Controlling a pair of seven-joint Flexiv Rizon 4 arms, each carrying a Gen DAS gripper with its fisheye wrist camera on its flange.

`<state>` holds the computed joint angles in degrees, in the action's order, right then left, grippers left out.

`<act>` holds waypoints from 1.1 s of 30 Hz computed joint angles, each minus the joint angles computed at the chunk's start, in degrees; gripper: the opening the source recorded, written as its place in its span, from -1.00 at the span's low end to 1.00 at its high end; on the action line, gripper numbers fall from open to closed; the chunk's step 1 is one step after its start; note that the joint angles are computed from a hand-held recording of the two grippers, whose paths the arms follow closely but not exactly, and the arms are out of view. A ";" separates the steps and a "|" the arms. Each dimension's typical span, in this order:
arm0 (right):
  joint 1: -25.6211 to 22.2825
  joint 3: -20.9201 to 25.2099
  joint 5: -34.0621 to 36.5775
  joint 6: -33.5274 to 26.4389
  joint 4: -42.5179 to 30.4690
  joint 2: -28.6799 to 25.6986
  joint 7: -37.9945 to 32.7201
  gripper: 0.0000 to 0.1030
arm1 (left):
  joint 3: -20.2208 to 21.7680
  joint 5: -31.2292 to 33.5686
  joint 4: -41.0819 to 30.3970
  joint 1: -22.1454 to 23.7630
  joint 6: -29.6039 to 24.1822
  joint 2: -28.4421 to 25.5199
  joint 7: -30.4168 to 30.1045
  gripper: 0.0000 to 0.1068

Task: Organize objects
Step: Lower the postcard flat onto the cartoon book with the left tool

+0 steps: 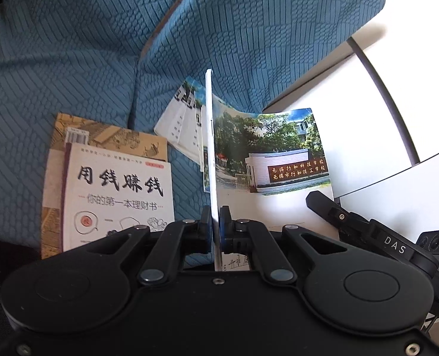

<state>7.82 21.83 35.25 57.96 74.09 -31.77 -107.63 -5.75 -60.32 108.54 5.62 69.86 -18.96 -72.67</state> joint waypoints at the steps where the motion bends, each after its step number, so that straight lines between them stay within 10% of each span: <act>1: 0.19 0.12 -0.04 0.02 0.01 0.17 -0.09 -0.93 | 0.18 -0.01 0.26 0.06 0.15 0.38 -0.04 -0.94; 33: 6.47 -0.09 -9.20 -0.16 4.98 -3.45 1.62 -0.93 | 2.37 12.07 7.81 2.32 3.40 -2.94 -10.20 -0.92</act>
